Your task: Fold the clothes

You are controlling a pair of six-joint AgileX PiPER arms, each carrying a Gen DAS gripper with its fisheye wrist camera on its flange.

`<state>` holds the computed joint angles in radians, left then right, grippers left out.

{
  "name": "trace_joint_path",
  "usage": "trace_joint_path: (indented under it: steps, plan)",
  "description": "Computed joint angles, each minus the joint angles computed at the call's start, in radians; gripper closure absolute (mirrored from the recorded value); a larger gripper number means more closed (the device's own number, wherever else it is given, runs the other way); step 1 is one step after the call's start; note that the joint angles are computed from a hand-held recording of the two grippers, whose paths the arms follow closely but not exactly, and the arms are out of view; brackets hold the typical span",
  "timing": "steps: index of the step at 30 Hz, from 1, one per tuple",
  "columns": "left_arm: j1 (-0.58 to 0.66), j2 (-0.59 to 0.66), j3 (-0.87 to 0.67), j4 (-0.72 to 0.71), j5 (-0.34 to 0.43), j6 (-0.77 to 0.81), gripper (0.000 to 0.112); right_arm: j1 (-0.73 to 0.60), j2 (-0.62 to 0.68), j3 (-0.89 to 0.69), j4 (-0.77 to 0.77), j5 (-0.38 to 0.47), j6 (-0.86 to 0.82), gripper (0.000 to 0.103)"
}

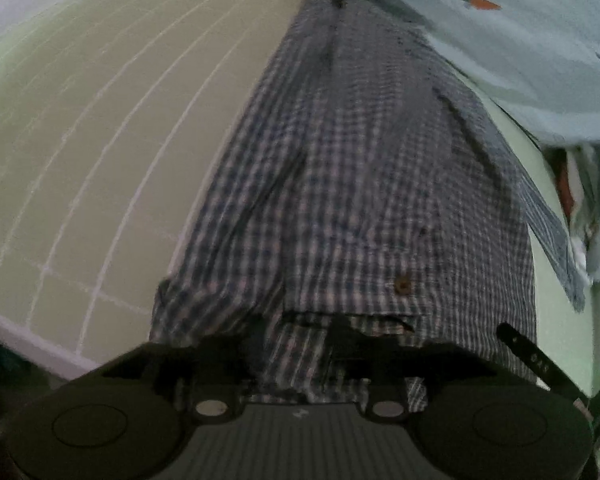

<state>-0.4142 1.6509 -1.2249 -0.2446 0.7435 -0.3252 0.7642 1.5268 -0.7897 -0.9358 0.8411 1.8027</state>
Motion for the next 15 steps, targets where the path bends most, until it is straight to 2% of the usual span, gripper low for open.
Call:
trace_joint_path:
  steps: [2, 4, 8, 15]
  plan:
    - [-0.01, -0.014, -0.009, 0.041, 0.007, 0.009, 0.038, 0.013, 0.007, -0.011, 0.01, 0.018, 0.01, 0.0]
    - [-0.014, -0.019, -0.016, 0.064, 0.005, 0.016, 0.032, 0.021, 0.016, -0.02, 0.015, 0.031, 0.018, 0.0]
    - [-0.011, 0.021, -0.098, 0.079, 0.073, 0.052, 0.026, 0.007, 0.023, -0.042, 0.047, 0.035, -0.014, 0.0]
    - [-0.005, 0.076, -0.209, 0.139, 0.187, 0.072, 0.025, -0.032, 0.043, -0.102, 0.136, 0.047, -0.1, 0.0]
